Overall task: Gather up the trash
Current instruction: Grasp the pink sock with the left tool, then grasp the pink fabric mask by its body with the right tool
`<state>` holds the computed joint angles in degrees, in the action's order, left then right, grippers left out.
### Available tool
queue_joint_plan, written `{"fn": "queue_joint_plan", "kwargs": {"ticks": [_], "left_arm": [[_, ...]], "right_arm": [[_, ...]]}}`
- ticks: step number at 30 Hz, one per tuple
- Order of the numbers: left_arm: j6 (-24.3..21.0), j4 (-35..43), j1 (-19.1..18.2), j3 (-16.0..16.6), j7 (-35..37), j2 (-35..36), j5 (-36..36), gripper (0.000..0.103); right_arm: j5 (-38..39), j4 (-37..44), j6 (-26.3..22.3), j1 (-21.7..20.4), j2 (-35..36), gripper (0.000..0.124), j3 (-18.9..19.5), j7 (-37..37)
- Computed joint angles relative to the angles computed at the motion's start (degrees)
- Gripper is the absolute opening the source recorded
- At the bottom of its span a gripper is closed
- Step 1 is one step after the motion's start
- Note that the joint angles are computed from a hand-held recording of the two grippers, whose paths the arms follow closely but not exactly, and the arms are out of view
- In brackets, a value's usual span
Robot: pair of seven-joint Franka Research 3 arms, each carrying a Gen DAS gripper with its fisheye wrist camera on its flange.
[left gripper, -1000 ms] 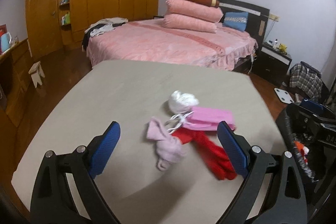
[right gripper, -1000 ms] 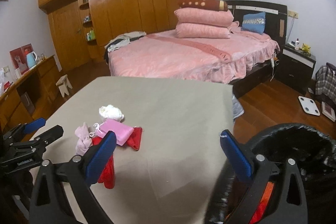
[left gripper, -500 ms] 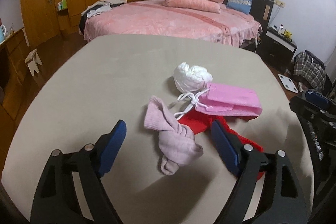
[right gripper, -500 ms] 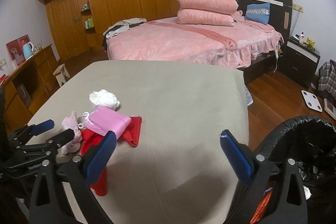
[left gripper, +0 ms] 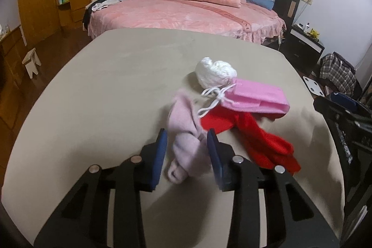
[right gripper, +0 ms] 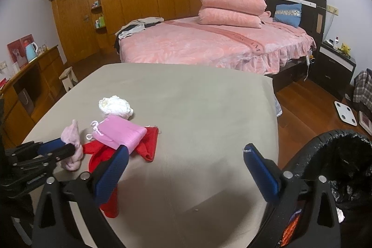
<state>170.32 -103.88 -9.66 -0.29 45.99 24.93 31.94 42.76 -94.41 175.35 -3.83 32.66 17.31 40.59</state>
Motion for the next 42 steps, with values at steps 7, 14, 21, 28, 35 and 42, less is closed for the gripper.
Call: {"fn": "queue_joint_plan", "kwargs": {"ticks": [7, 14, 21, 28, 35, 42], "left_arm": [[-0.8, 1.7, 0.2, -0.2, -2.1, 1.4, -0.6, 0.065], [-4.3, 6.3, 3.4, -5.3, 5.3, 5.4, -6.6, 0.048], [0.1, 2.1, 1.1, -1.7, 4.1, 2.7, -7.3, 0.035], [3.2, -3.0, -4.1, 6.4, -6.8, -2.8, 1.9, 0.035], [3.0, -1.3, -3.2, 6.2, -12.0, -3.5, 8.5, 0.035], [2.7, 0.3, -1.1, 3.8, -11.9, -2.4, 8.3, 0.035]], "right_arm": [[-1.2, -0.5, -0.1, 0.9, -0.5, 0.097, -0.8, 0.8], [-2.1, -0.6, 0.0, 1.1, -0.5, 0.097, -1.3, 1.6], [-1.7, -1.4, -0.3, 0.4, -0.8, 0.097, 0.2, 0.5], [-0.2, 0.6, -2.9, 0.8, 0.2, 0.095, 1.1, -0.8], [-2.3, 5.9, -5.8, 4.7, 3.7, 0.088, -1.7, 0.1], [-7.9, 13.9, -13.7, 7.7, 8.5, 0.063, -5.7, 5.8]]}}
